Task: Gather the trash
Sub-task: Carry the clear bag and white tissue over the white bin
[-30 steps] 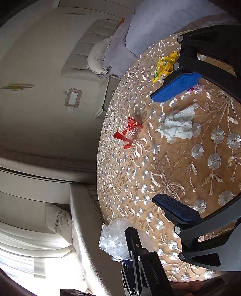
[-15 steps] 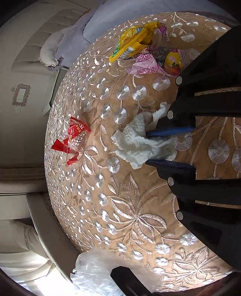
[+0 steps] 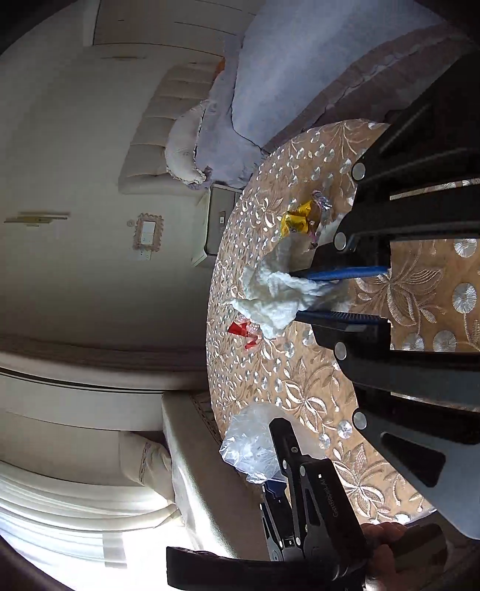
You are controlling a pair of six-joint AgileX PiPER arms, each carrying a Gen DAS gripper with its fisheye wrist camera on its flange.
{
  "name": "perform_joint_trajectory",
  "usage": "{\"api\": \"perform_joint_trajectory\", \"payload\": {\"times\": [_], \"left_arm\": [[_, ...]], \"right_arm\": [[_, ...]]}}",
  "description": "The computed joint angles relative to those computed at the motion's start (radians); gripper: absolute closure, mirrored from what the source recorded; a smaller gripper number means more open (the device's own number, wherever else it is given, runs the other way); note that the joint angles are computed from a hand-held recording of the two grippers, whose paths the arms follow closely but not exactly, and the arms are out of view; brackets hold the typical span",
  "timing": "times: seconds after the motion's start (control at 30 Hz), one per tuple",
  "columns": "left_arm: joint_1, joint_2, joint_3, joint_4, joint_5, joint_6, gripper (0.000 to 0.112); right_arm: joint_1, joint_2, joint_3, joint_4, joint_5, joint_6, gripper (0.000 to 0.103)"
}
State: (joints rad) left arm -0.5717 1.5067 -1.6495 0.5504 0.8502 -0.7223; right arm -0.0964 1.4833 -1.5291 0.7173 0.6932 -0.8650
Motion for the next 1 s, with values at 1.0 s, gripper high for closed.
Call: {"api": "perform_joint_trajectory", "payload": {"times": [1.0], "left_arm": [[-0.531, 0.575, -0.555, -0.316, -0.015, 0.342, 0.073]], "right_arm": [[-0.949, -0.22, 0.548, 0.485, 0.128, -0.633, 0.086]]}}
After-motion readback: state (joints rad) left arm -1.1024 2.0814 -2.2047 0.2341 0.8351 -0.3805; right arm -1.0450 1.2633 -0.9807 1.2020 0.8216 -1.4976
